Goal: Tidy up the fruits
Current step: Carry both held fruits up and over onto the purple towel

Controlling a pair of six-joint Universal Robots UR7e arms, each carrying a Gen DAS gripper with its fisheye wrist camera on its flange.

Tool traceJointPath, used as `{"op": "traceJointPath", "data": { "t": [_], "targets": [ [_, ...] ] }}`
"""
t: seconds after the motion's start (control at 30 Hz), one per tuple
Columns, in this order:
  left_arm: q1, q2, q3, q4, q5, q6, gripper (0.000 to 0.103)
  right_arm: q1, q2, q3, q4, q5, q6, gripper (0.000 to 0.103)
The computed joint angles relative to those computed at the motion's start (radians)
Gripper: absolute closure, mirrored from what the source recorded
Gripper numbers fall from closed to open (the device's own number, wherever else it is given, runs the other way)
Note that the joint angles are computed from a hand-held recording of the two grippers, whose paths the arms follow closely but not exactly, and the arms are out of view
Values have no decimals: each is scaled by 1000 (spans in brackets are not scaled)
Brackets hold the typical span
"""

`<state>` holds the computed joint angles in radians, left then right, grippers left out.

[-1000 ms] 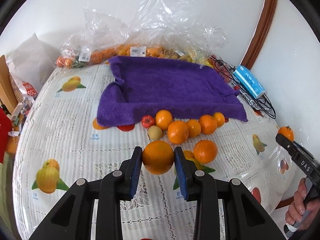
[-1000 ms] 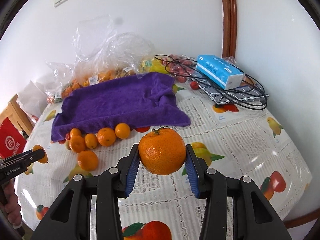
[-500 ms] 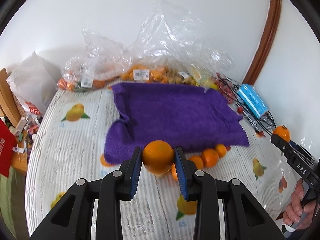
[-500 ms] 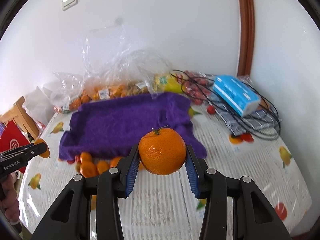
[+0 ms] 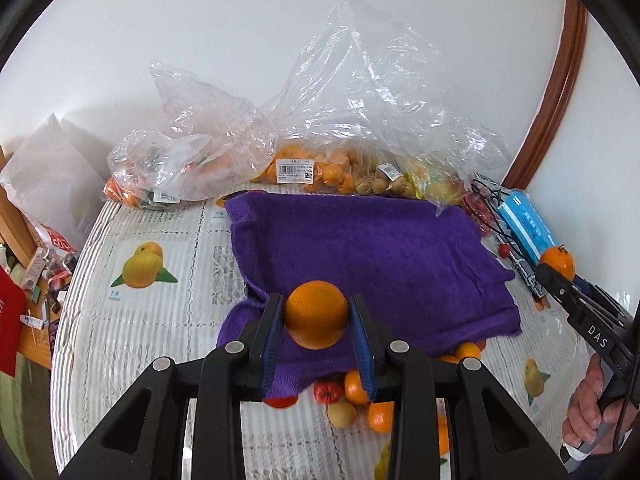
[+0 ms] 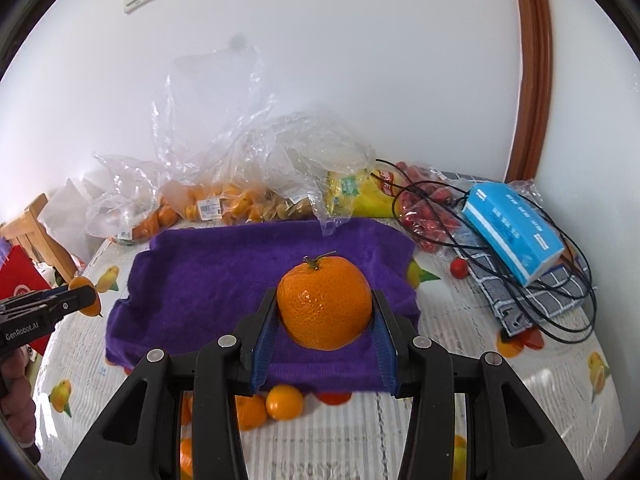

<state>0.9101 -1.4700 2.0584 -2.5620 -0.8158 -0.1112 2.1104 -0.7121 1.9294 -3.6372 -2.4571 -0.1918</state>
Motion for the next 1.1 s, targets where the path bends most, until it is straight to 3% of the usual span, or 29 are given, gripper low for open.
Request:
{"op": "traceJointPath", "data": {
  "t": [0.63,1.1],
  "targets": [
    [136,213,-177,-75,-55,59,72,-121,93,-164,98,62,-70,59],
    [177,323,-255,-48,-61,75,72,-190,122,-211,201,121,-32,59]
  ]
}}
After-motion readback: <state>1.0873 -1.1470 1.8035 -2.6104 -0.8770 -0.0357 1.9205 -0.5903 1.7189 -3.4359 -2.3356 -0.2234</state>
